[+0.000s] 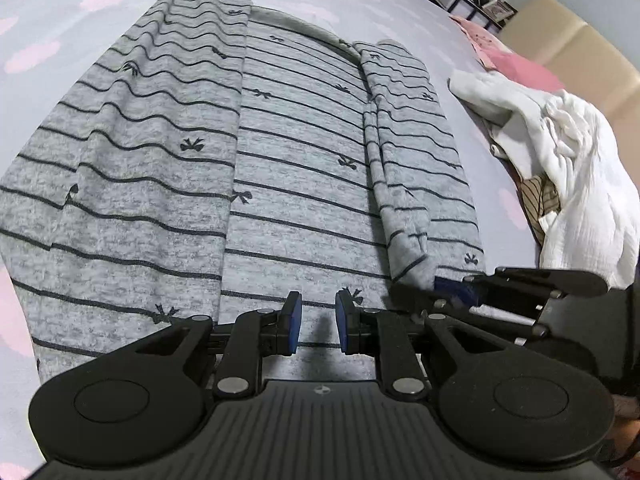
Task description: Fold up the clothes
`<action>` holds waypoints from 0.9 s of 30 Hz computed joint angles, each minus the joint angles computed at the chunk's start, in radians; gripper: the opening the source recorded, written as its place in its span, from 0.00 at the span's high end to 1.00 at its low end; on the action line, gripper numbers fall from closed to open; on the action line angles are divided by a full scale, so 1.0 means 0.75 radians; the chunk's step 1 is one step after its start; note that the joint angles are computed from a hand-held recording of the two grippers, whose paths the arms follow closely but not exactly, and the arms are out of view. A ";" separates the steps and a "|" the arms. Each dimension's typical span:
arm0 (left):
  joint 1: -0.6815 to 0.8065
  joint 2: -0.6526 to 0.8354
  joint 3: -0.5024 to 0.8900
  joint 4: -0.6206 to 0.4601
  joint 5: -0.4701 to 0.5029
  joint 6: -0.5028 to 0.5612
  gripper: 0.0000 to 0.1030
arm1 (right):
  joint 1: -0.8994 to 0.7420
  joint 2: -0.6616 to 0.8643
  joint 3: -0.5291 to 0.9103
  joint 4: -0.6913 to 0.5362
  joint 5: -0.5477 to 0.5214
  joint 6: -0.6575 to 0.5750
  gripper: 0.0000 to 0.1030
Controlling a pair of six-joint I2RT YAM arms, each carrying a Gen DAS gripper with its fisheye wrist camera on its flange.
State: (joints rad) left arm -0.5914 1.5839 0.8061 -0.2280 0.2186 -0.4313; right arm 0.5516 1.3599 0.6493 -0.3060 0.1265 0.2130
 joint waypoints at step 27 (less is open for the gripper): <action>-0.185 0.199 0.094 0.186 0.032 -0.087 0.93 | 0.077 -0.885 -0.207 -0.805 0.085 0.077 0.56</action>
